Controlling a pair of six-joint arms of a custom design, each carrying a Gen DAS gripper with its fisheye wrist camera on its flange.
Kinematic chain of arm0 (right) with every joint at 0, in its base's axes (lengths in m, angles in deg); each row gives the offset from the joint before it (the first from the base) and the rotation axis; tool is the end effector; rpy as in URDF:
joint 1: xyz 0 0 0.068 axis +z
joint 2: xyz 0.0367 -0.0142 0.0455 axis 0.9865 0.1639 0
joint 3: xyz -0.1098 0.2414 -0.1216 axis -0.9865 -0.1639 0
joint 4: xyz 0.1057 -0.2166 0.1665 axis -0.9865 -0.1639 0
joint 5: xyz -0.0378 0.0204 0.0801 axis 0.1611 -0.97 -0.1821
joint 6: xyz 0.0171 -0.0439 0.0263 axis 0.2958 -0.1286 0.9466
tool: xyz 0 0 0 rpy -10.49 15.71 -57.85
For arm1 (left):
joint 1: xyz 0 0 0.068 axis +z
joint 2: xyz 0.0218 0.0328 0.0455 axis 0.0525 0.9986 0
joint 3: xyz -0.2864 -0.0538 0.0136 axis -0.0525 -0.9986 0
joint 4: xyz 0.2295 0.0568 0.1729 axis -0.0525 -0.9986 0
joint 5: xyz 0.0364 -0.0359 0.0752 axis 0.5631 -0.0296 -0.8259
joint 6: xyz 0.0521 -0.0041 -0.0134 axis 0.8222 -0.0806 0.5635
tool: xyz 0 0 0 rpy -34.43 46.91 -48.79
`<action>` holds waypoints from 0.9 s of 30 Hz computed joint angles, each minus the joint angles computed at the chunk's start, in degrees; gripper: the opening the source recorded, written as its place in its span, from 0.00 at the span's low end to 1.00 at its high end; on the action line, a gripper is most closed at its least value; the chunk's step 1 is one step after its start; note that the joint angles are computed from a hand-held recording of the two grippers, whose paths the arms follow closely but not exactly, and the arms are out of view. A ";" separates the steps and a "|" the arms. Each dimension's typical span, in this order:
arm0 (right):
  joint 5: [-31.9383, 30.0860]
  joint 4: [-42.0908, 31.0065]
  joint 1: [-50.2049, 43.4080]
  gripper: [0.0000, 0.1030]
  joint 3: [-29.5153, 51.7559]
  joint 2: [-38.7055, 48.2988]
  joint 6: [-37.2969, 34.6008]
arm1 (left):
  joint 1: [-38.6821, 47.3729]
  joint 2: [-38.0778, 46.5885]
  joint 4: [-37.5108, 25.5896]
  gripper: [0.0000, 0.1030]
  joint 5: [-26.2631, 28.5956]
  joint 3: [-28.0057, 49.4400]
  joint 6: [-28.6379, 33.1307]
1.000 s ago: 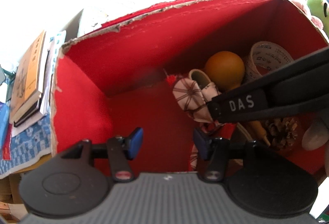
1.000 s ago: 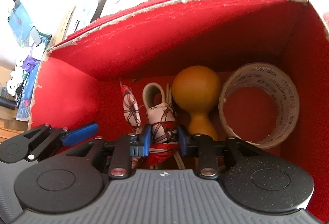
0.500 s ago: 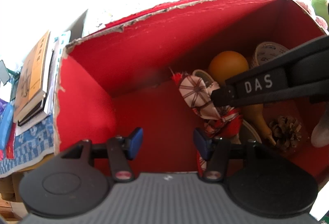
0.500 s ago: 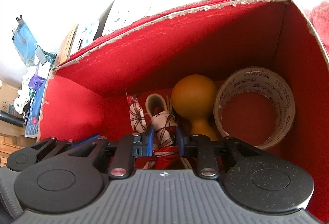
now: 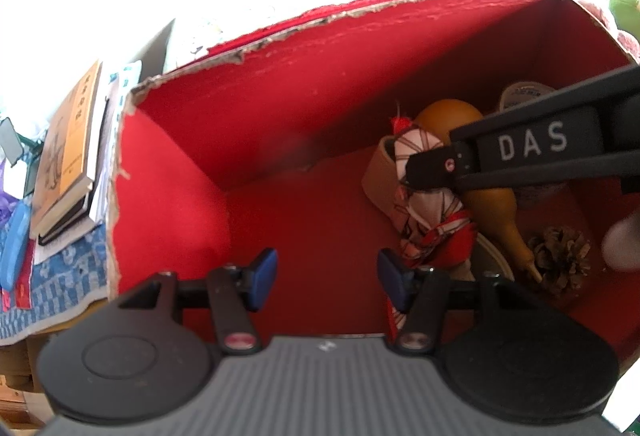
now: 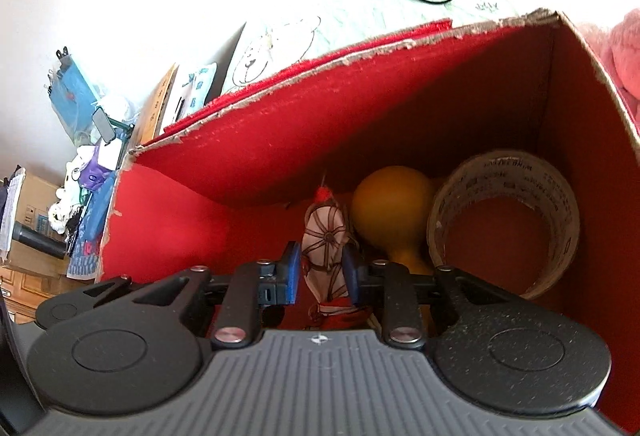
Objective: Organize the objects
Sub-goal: 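Lower the shoes into the box beside the gourd and open the right gripper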
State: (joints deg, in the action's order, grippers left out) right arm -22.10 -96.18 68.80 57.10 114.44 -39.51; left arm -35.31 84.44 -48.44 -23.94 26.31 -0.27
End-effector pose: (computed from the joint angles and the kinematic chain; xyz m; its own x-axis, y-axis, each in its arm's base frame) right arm 0.3061 -0.0415 0.1942 -0.8998 -0.0457 -0.4339 -0.2759 0.8301 0.4846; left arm 0.2475 -0.1788 0.1939 -0.8902 0.1188 -0.4398 0.0542 0.9861 0.1568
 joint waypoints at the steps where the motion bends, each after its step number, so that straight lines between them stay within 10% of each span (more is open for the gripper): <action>1: -0.21 0.57 0.07 0.26 -0.35 -0.32 0.16 | 0.03 0.13 -0.05 0.58 -0.01 0.15 0.04; 27: -0.47 9.19 0.47 0.22 -5.96 -4.80 2.25 | 0.16 -1.79 0.39 0.59 -0.57 -1.80 0.44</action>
